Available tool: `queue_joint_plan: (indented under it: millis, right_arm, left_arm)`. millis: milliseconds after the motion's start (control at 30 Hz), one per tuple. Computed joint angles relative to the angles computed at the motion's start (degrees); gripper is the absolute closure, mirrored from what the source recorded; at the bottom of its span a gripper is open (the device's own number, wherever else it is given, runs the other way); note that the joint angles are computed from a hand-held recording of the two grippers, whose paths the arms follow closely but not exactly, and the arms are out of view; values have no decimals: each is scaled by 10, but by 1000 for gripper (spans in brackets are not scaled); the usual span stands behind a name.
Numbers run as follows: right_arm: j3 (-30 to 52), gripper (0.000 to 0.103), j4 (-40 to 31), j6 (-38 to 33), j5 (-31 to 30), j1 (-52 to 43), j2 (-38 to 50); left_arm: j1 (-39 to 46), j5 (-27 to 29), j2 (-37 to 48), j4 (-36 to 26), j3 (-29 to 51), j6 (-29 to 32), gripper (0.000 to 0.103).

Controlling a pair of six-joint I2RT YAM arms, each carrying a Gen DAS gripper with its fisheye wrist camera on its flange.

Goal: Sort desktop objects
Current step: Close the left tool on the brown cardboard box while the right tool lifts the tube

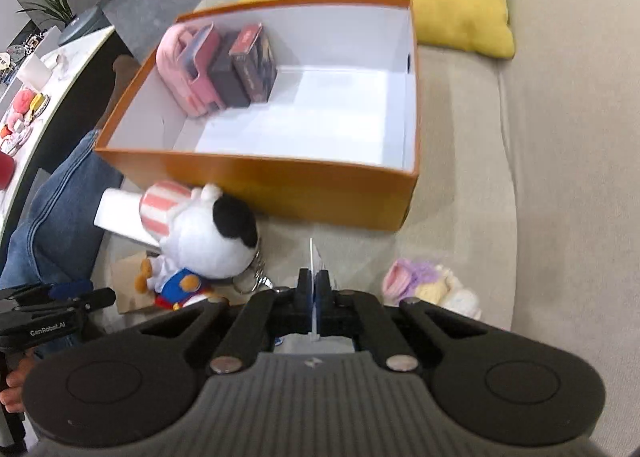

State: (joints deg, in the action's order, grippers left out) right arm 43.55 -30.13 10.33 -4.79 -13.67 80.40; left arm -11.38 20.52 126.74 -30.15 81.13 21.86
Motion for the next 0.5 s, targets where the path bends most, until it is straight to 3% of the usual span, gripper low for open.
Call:
queue_joint_plan:
  millis: [133, 233, 500]
  right_arm:
    - [-27, 102, 30, 2, -32, -14, 17]
    - [-45, 100, 30, -7, -36, -13, -12]
    - [-81, 95, 72, 3, -59, -7, -11]
  left_arm:
    - [5, 36, 63, -60, 74, -49, 41]
    - [1, 55, 84, -70, 94, -85, 35]
    - [-64, -28, 42, 5, 32, -139, 28]
